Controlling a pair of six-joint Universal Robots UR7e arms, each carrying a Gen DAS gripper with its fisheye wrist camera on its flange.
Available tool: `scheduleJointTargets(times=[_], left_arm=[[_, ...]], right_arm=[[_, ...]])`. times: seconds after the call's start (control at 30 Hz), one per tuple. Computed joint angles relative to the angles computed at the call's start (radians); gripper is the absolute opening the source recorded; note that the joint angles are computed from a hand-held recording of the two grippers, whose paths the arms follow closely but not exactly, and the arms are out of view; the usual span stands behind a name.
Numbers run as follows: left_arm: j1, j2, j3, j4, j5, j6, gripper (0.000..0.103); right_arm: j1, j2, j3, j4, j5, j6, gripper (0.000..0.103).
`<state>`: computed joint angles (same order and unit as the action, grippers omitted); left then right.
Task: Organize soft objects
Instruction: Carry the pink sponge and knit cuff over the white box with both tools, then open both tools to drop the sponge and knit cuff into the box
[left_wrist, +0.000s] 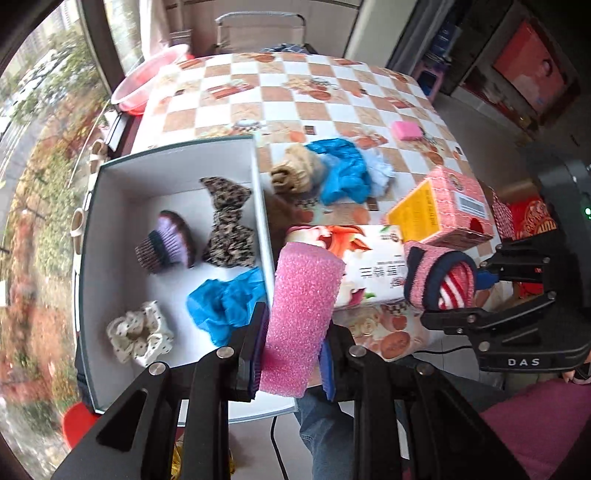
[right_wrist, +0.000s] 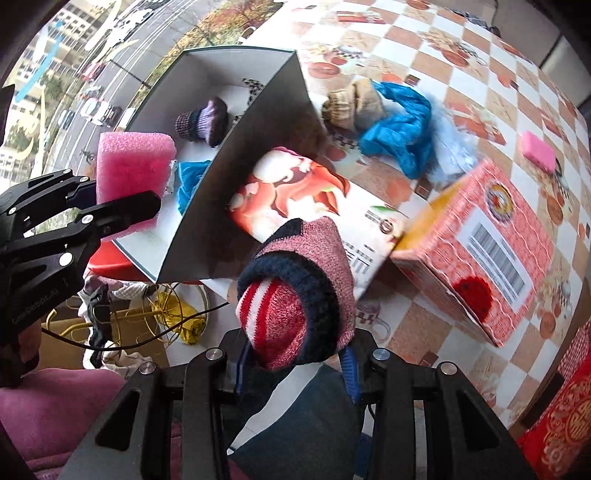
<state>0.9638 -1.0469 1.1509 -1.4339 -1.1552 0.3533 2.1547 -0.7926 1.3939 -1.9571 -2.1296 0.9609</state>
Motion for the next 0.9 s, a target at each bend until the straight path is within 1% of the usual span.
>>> scheduleJointTargets(times=[0.2,0.33,0.47,0.6,0.8,0.9], left_arm=[[0.059,0.018,-0.058,-0.02,0.099,-0.088,0.027],[0.087,0.033,-0.093,-0.018,0.126,-0.146,0.027],[0.101,0.036,-0.094,-0.024,0.153,-0.148,0.027],[0.113,0.039,-0.103,-0.02,0.159,-0.149,0.027],[0.123,0.044,-0.11,-0.004,0.158,-0.169,0.027],[0.125,0.047,-0.111,-0.002,0.159,-0.176,0.027]], right_arm=[[-0.009,0.12,-0.195,0.086,0.018,-0.141,0.04],[-0.019,0.195,-0.319,0.094,0.033,-0.208,0.04],[-0.017,0.292,-0.479,0.145,0.031,-0.278,0.04],[-0.015,0.379,-0.619,0.222,0.042,-0.333,0.04],[-0.019,0.431,-0.694,0.277,0.068,-0.356,0.041],[-0.022,0.431,-0.695,0.28,0.069,-0.352,0.041]])
